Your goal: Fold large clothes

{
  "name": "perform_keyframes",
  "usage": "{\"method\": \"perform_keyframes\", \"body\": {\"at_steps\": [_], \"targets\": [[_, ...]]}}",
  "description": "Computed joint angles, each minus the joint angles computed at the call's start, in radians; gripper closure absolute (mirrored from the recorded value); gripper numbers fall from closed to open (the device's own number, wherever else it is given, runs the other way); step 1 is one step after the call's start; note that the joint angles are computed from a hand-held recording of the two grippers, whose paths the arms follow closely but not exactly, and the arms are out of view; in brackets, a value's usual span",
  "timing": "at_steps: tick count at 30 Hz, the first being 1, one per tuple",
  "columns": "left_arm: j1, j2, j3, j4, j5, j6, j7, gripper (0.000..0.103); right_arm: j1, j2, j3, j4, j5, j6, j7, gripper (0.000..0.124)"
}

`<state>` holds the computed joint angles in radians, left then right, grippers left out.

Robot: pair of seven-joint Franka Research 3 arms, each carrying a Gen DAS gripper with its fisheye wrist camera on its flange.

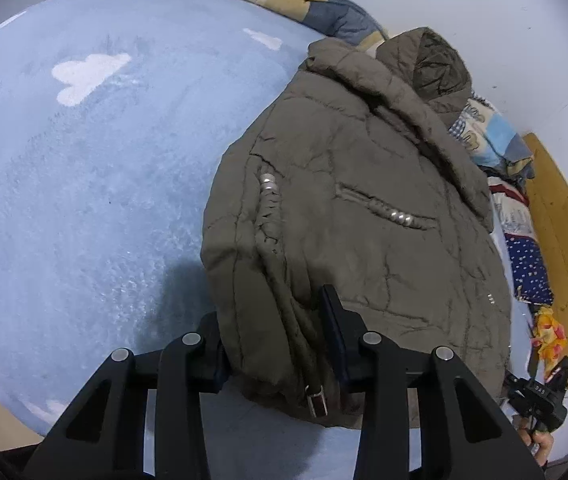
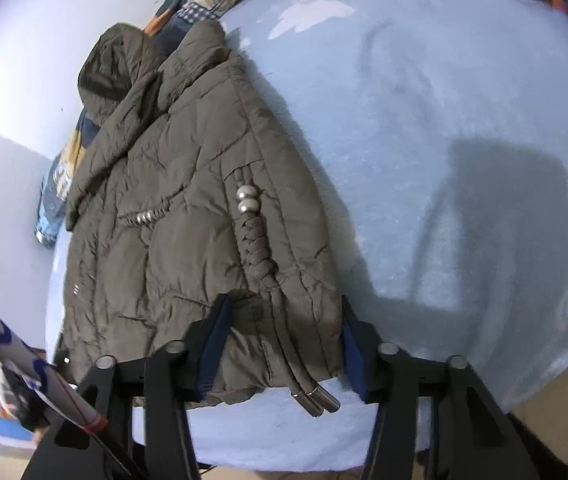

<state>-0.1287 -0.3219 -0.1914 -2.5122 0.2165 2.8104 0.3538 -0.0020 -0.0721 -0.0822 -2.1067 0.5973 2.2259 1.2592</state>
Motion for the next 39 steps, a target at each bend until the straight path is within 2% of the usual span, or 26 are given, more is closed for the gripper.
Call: {"method": "perform_keyframes", "body": {"at_steps": [2,7,11,18,21,25,26,29,31,34,36,39], "targets": [[0.029,-0.008,-0.036,0.016,0.059,-0.039,-0.032,0.077,0.007,-0.012,0.009,-0.013,-0.031,0.036,-0.010,0.108],[0.041,-0.035,-0.092,0.052,0.191,-0.134,-0.101,0.082,0.025,-0.084,0.028,-0.071,-0.117,0.150,0.004,0.113],[0.008,-0.060,-0.089,0.047,0.208,-0.160,-0.117,0.082,0.033,-0.156,0.037,-0.129,-0.194,0.231,0.005,0.115],[-0.028,-0.091,-0.103,0.038,0.222,-0.204,-0.143,0.082,0.027,-0.205,0.023,-0.150,-0.244,0.222,0.042,0.114],[-0.018,-0.077,-0.107,0.060,0.246,-0.246,-0.163,0.077,0.020,-0.187,0.031,-0.136,-0.277,0.213,0.077,0.110],[-0.009,-0.096,-0.115,0.067,0.274,-0.296,-0.224,0.054,0.013,-0.160,0.031,-0.107,-0.307,0.177,0.122,0.098],[-0.006,-0.106,-0.121,0.064,0.287,-0.305,-0.244,0.053,0.009,-0.162,0.033,-0.106,-0.321,0.184,0.139,0.091],[0.012,-0.132,-0.157,0.083,0.359,-0.381,-0.308,0.051,-0.017,-0.191,0.050,-0.137,-0.403,0.260,0.215,0.090],[0.012,-0.136,-0.173,0.100,0.410,-0.402,-0.335,0.050,-0.020,-0.206,0.050,-0.152,-0.415,0.300,0.243,0.090],[0.002,-0.107,-0.189,0.148,0.475,-0.427,-0.343,0.050,0.017,-0.226,0.027,-0.167,-0.346,0.353,0.182,0.090],[-0.013,-0.068,-0.194,0.187,0.516,-0.433,-0.328,0.047,0.034,-0.230,0.037,-0.172,-0.336,0.380,0.152,0.090],[-0.044,0.005,-0.178,0.246,0.534,-0.421,-0.282,0.045,0.083,-0.228,0.038,-0.169,-0.294,0.370,0.058,0.090]]}}
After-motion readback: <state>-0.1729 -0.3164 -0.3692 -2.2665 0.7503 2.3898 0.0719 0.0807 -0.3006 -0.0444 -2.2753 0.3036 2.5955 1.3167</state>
